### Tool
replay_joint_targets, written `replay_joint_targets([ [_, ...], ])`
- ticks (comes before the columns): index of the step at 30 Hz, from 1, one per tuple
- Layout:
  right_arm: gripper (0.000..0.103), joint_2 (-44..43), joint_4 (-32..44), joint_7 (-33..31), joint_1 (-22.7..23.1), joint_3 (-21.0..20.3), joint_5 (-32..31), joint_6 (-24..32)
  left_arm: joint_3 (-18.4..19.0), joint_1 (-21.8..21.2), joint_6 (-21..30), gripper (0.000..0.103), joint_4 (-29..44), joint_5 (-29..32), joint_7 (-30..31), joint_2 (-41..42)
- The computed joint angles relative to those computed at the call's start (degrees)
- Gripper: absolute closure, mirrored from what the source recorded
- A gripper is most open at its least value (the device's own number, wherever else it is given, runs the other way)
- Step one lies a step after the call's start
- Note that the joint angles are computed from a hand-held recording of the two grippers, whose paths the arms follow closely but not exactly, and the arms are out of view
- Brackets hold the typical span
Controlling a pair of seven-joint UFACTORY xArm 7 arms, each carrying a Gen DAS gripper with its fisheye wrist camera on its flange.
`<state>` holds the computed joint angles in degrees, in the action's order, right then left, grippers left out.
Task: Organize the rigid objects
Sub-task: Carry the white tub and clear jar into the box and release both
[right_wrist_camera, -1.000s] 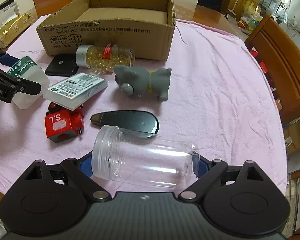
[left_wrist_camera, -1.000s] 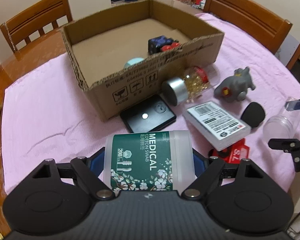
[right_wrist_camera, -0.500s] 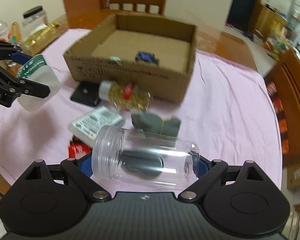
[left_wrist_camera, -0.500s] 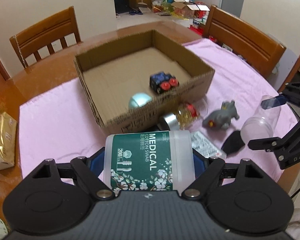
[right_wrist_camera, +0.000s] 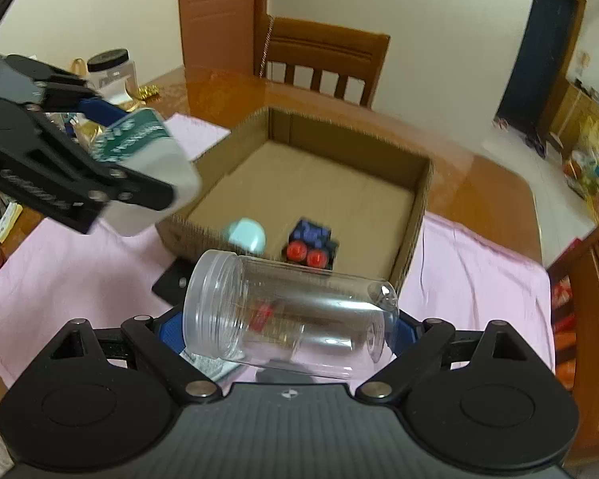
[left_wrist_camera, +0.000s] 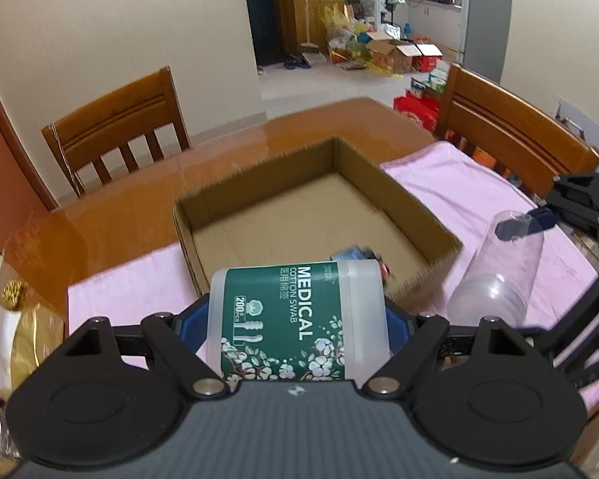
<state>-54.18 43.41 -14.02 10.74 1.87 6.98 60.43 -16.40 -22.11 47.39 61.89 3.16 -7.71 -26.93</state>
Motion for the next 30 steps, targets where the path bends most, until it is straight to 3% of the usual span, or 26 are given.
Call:
replay_joint_targets([
  [6, 0.008, 4.73, 2.59, -2.59, 0.08, -1.22, -0.09, -4.45, -1.42, 2.40, -2.41, 0.020, 5.65, 4.37, -4.58, 8.09],
  [15, 0.008, 10.45, 4.66, -4.51, -0.85, -2.15, 0.37, -8.80, -0.42, 1.82, -3.77, 0.020, 11.78, 12.45, -12.27, 18.41],
  [18, 0.008, 11.75, 5.18, -4.75, -1.24, -2.09, 0.32, -9.49, 0.34, 1.59, -6.17, 0.009, 12.30, 16.96, -17.08, 20.85],
  [23, 0.008, 14.50, 6.27, -4.42, -1.86, -1.90, 0.31, -10.42, 2.23, 0.97, -7.78, 0.009, 10.43, 16.90, -20.54, 19.89],
  [30, 0.008, 17.55, 7.87, -4.29, -2.22, -1.69, 0.16, -11.24, 2.11, 1.70, -6.86, 0.004, 4.36, 14.30, -19.12, 12.15],
])
